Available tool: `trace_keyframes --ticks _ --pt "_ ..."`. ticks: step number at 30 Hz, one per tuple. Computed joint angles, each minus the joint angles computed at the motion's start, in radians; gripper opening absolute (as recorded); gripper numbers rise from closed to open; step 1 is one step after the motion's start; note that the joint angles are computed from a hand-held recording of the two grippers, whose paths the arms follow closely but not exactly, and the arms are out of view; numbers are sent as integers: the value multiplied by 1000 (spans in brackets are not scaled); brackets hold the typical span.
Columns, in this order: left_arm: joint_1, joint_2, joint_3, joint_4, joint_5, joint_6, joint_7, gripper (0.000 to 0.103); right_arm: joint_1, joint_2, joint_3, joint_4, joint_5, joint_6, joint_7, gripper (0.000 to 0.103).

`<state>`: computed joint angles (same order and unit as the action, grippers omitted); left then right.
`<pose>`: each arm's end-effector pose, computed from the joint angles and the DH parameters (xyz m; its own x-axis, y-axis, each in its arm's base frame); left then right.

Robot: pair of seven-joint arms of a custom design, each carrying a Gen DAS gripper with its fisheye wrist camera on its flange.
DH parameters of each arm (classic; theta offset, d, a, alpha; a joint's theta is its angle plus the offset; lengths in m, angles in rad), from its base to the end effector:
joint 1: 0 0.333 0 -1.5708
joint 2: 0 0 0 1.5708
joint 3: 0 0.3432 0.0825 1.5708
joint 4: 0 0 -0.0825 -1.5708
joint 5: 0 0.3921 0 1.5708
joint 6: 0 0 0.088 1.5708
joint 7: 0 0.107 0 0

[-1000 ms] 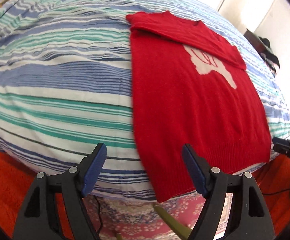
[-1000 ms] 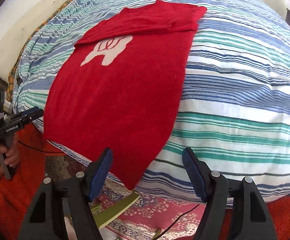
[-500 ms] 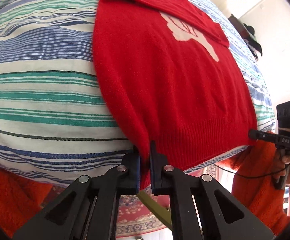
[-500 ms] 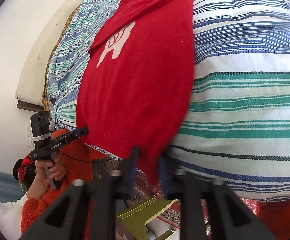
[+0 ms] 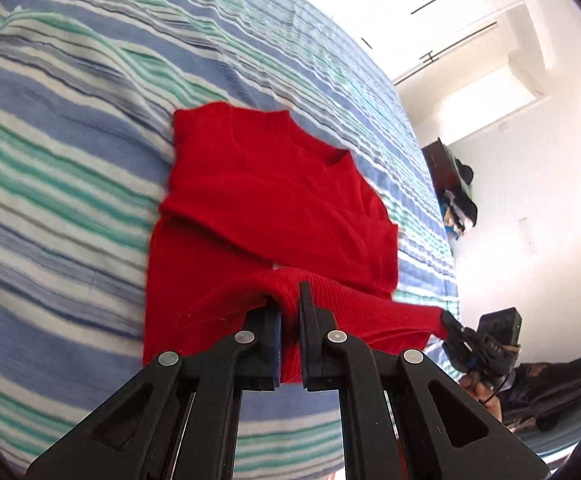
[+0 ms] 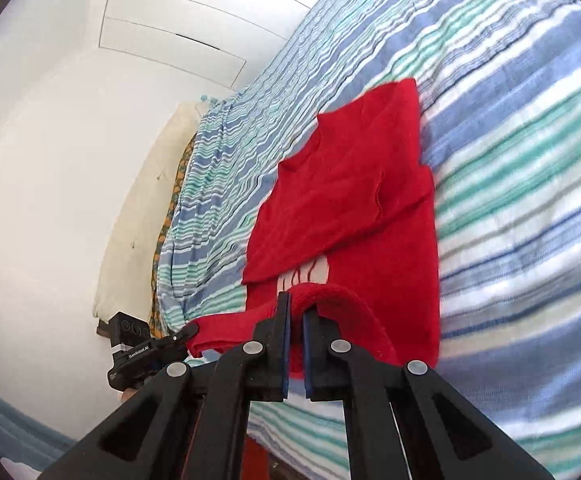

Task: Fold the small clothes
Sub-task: 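Grasp the hem with both tools and fold it up toward the collar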

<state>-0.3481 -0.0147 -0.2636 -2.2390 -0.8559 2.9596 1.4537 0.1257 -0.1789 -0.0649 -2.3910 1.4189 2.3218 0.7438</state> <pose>0.4889 -0.2816 0.4657 0.0994 -0.7619 0.6400 -0.8586 -0.3907 -0.3319 0.4901 0.0472 0.4326 0.1121 -0.5838 -0.8041 -0.8937 0.2946 -0.3385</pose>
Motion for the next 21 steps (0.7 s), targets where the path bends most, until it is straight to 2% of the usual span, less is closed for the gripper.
trace_keyframes --ticks 2,4,9,11,12,13,15,16,19,21 --pt "30 84 20 94 91 -28 -58 5 9 98 18 118 8 51 16 5" --pt "48 174 42 194 240 -54 -179 5 12 196 36 239 -8 85 48 5" --pt "40 366 117 417 507 -142 -402 5 2 408 85 505 -141 168 185 5" --pt "50 435 125 497 559 -193 -459 10 -2 483 102 589 -204 202 244 5" --pt "62 462 124 529 574 -229 -482 20 -3 516 111 621 -229 222 259 5" --pt "70 489 127 568 594 -273 -514 36 -1 544 117 648 -267 240 278 8" --pt "77 500 139 587 643 -312 -577 54 30 583 97 681 -414 296 392 28" --pt "76 490 149 574 673 -301 -609 62 30 588 101 680 -440 318 403 44" --pt "83 418 154 467 754 -200 -657 70 -24 551 154 630 -413 370 301 44" --pt "70 370 166 393 830 -152 -706 71 -47 509 189 586 -395 380 210 44"
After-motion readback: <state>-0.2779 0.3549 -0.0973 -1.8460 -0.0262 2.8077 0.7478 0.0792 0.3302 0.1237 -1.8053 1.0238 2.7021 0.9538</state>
